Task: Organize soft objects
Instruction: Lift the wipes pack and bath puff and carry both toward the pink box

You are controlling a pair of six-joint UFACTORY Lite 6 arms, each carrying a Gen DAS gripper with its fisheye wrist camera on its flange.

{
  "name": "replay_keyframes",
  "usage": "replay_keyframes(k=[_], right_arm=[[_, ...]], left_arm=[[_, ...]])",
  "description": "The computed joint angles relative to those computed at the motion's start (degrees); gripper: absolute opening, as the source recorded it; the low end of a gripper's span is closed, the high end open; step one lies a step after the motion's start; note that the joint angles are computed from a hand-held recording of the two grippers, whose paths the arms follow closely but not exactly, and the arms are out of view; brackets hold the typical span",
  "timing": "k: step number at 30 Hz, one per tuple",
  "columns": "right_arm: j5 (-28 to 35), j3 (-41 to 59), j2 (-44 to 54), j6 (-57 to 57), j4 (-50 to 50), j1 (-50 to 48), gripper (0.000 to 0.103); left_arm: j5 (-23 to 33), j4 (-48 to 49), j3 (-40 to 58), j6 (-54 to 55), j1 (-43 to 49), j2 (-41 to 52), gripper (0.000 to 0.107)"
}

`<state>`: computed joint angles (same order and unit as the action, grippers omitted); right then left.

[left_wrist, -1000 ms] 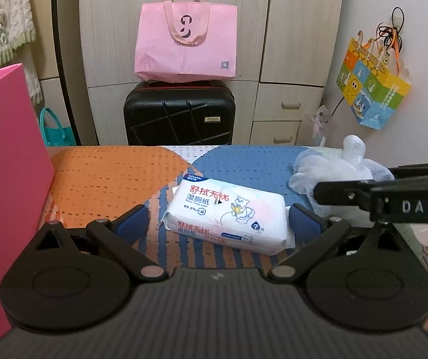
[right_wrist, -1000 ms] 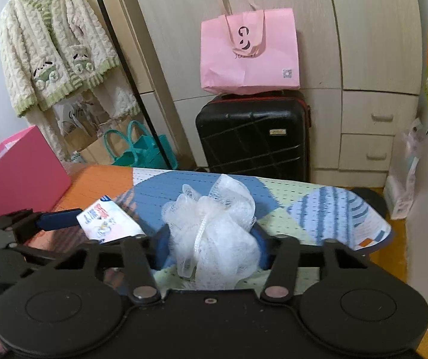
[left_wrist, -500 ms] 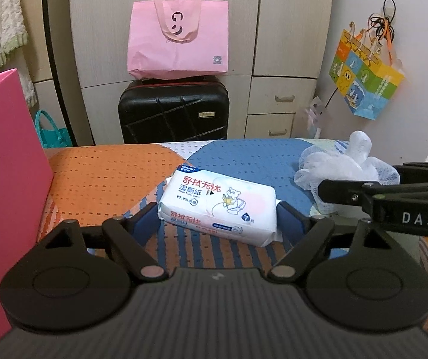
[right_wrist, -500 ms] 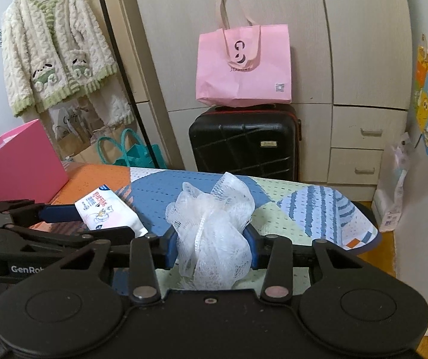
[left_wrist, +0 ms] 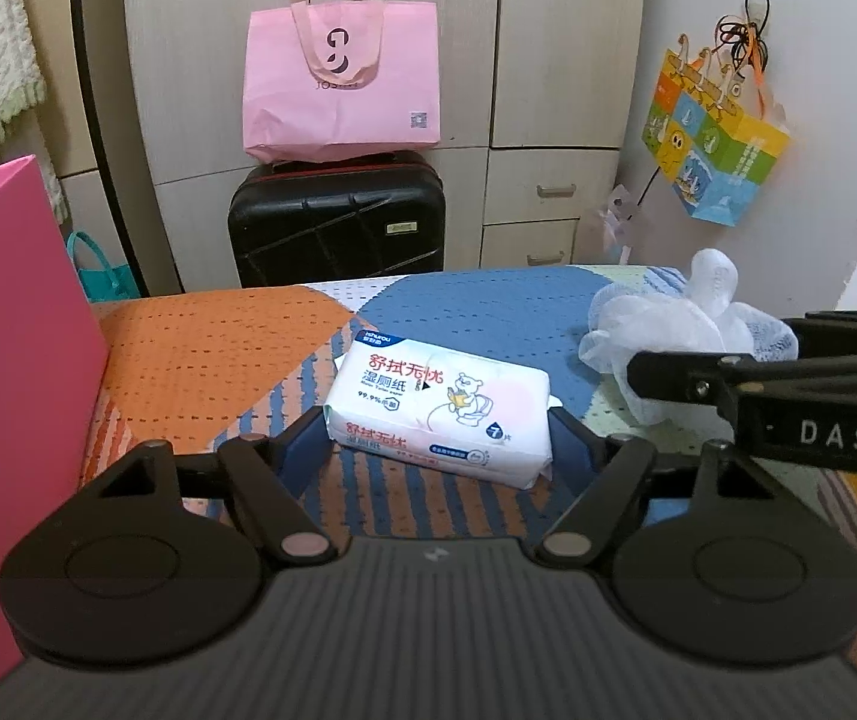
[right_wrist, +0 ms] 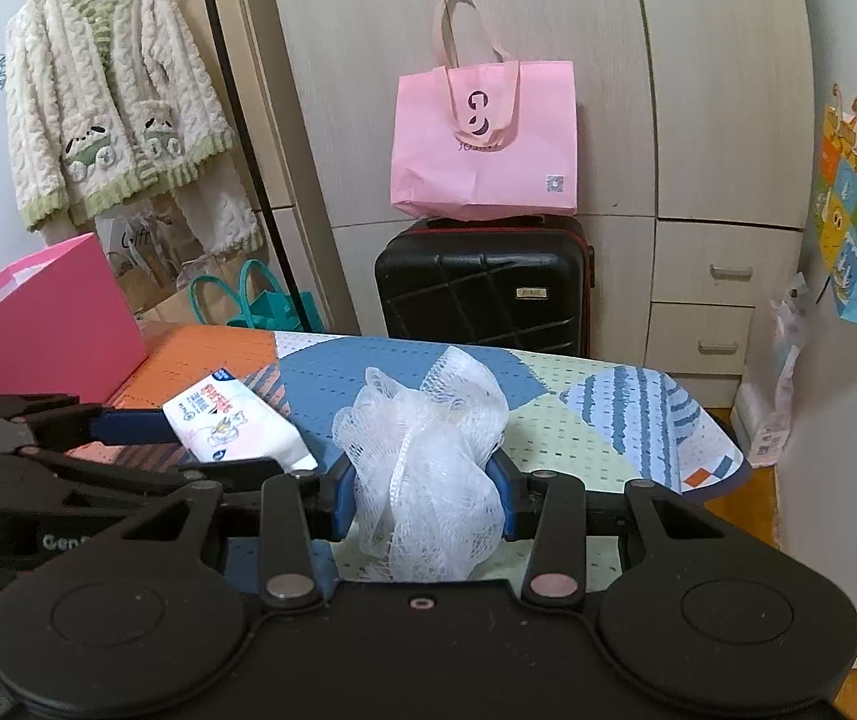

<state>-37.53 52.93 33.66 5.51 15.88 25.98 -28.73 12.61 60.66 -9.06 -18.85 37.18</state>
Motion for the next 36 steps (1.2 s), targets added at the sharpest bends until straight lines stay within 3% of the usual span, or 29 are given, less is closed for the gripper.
replay_keyframes(k=[5, 13, 26, 30, 36], right_arm=[[-0.6, -2.4, -2.33, -0.63, 2.13, 0.93, 0.047], [-1.17, -8.81, -8.06, -0.96, 7.29, 4.29, 0.047], [0.05, -19.3, -17.27, -1.34, 23.5, 16.98, 0.047], [0.73, -21.89, -20.55, -1.79, 27.84, 21.07, 0.047], [1.52, -25.05, -26.62, -4.84, 38.44, 29.29, 0.047]], left_arm=[[-3.2, -2.35, -5.62, 3.08, -0.55, -4.27, 0.075], [-6.2, 5.65, -17.24, -3.25, 2.2, -15.76, 0.075], [-10.54, 28.5, -34.01, -14.55, 11.31, -31.41, 0.075], [-13.14, 34.23, -40.58, -12.29, 15.63, -37.96, 0.075], [-15.43, 52.21, -46.43, -19.99, 25.65, -46.82, 0.075]])
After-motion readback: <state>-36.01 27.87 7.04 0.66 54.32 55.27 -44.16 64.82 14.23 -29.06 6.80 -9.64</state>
